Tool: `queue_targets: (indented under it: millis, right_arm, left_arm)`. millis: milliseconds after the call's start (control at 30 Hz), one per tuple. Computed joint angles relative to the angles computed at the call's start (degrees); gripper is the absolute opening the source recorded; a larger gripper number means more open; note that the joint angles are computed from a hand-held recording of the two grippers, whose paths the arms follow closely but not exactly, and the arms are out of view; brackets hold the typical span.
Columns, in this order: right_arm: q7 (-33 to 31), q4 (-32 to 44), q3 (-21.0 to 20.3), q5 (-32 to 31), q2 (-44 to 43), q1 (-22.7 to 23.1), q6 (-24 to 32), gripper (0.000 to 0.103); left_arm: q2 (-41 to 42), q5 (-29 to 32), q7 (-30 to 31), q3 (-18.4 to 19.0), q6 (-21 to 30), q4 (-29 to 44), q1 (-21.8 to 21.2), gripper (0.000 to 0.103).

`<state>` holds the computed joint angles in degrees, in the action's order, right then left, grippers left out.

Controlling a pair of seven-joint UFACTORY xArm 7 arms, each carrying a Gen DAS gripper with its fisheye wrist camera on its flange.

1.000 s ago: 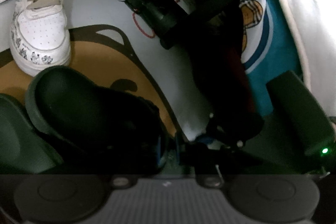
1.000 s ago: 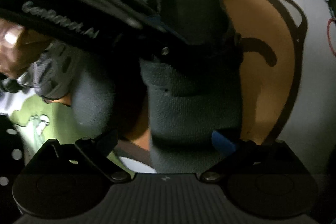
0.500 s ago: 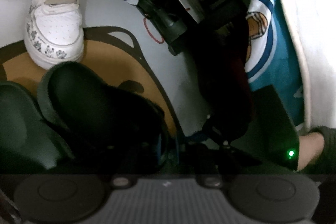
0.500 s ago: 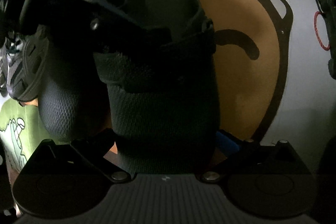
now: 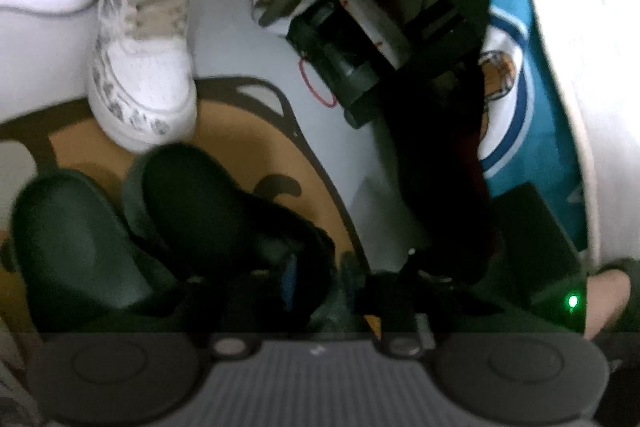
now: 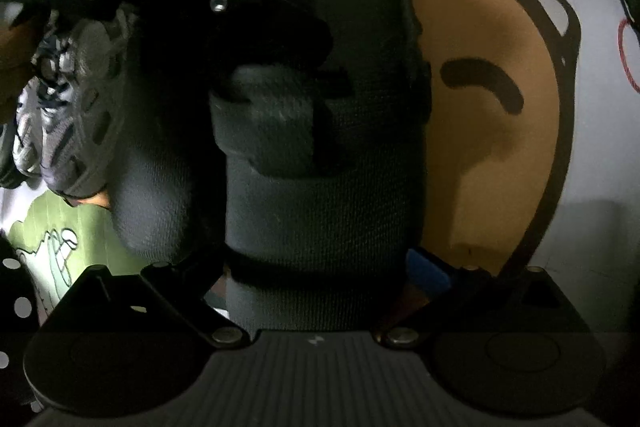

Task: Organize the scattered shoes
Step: 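Set the black slide sandal beside the black clog and open the left tool, then raise both tools off the mat toward the white sneakers on the floor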

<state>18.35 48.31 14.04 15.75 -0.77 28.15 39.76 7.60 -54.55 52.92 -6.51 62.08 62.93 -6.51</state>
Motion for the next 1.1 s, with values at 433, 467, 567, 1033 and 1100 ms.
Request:
queue_targets:
  millis: [433,467,567,1033,1100]
  right_arm:
    - [9.32,-0.11,0.91,-7.95,-0.60,1.13,-5.50,0.101]
    - [9.85,-0.15,0.86,-8.51,0.07,1.13,-6.71,0.101]
    - [13.03,0.43,0.92,-10.90,-0.11,1.38,-7.40,0.101]
    - [37.29,12.71,1.54,-26.55,6.31,4.37,-3.72,0.101]
    - [40.84,16.45,1.03,-30.71,8.63,6.13,-0.73,0.101]
  left_arm:
    - [-10.04,-1.81,-3.24,3.73,-7.53,-5.95,1.20,0.066]
    - [-11.17,-1.53,-3.62,4.13,-8.11,-6.78,1.25,0.068]
    - [-14.07,-1.40,-3.05,5.41,-9.93,-9.50,1.20,0.079]
    - [-17.26,-0.17,-6.48,10.85,-12.27,-14.08,4.94,0.080]
    - [-16.48,0.40,-6.87,12.08,-10.66,-13.12,6.27,0.080]
